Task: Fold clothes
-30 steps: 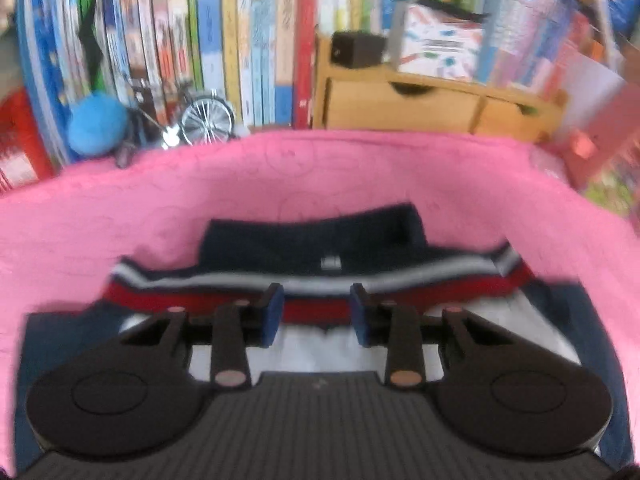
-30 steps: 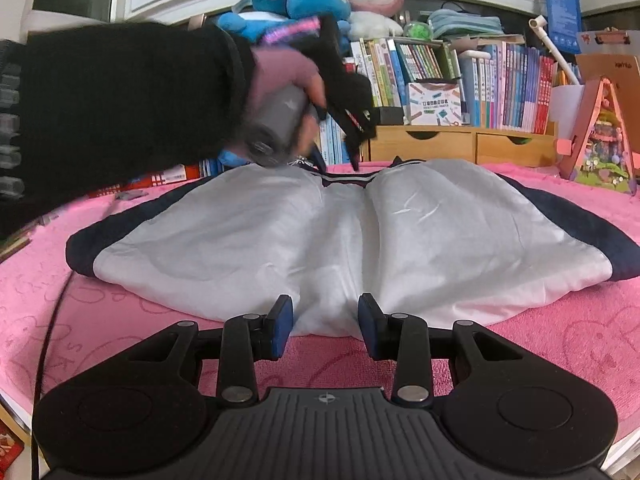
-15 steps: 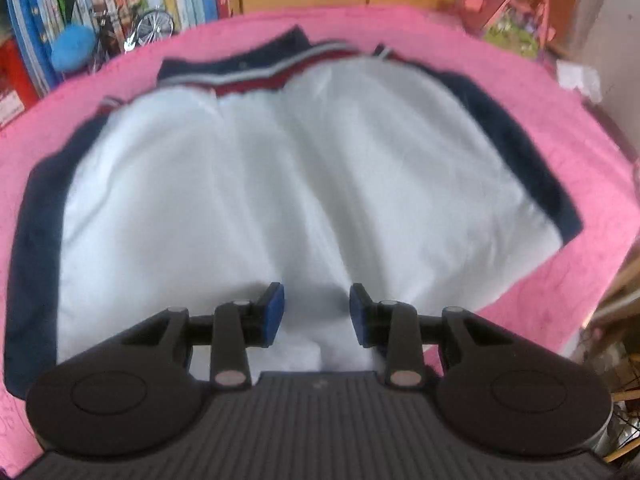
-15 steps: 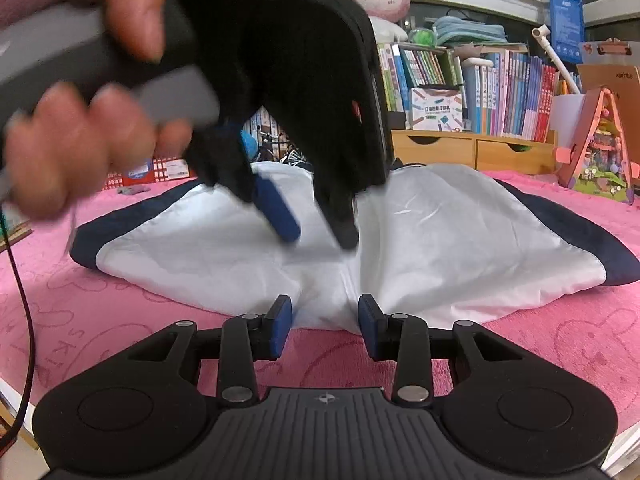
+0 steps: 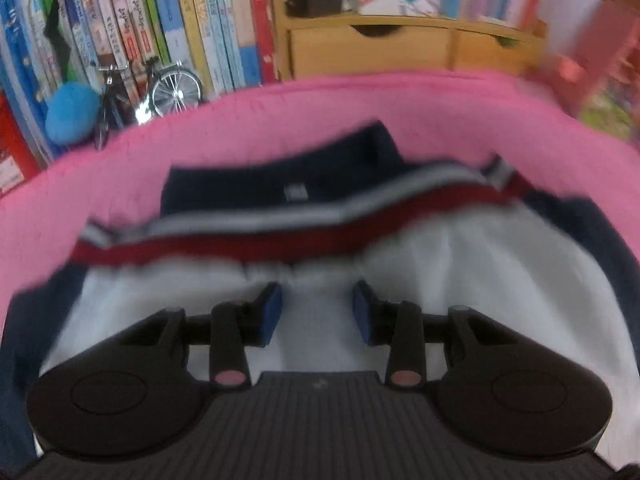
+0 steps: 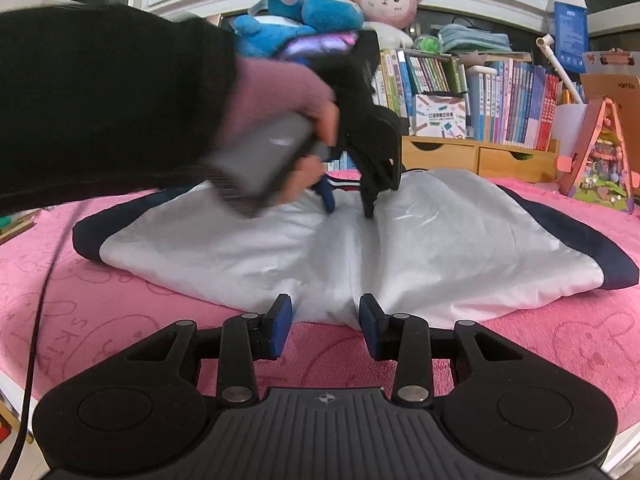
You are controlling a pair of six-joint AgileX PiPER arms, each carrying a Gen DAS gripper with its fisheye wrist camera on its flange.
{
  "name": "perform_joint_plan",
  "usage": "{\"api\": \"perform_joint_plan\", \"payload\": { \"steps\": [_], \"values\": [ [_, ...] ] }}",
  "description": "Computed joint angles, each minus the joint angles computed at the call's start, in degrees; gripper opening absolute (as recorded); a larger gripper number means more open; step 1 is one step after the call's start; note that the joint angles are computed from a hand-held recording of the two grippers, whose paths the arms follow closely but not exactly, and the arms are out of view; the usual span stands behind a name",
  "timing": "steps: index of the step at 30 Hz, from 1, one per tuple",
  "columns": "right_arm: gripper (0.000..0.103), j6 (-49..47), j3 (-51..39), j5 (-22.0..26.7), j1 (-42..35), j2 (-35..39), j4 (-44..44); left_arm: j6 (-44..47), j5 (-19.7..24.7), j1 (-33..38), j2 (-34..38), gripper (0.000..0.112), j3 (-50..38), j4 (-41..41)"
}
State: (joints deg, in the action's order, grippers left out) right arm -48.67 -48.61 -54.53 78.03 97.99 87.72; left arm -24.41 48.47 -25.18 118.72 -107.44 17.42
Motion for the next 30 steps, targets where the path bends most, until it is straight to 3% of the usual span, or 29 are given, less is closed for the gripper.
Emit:
{"api": "perform_joint_plan", "payload": {
  "steps": [4,8,12,14,18,21,24,30],
  "values": [
    [0.038,-0.54,0.64,1.12,-0.37,-0.53,-0.73,3.21,6.15,2.42,8.14,0.037,-14.9,-3.79],
    [0.039,-0.41,1.12,1.69,-0.6,-0.76,-1.58,1.97,5.79,2.65,5.22,0.034,-12.49,-3.09],
    [0.04,4.25,3.55,1.52,-0.84,-0.93,-6.24,0.51,-2.84,2.08,-8.07,0.033,5.74,0.41],
    [0.046,7.85,5.53,2.98,-2.1,-2.18,-9.94,-0.67,-7.36,2.0,-16.43,0.034,15.74,0.09],
    [0.05,9.97,6.89,2.7,-1.84,-5.6,-9.09,-8.19,-11.14,-1.65,-30.2,0.036,31.3,6.85],
    [0.054,7.07,7.22,-0.44,0.04,-7.39,-6.39,-18.54,-9.14,-7.38,-38.5,0.045,41.53,17.5],
    [0.059,2.92,7.33,-2.65,1.83,-9.67,-1.28,-31.42,-3.17,-14.51,-44.54,0.045,50.14,25.36],
    [0.066,0.6,7.18,-8.5,6.68,-11.95,7.5,-52.91,2.64,-26.23,-53.95,0.046,63.52,28.13]
  ]
}}
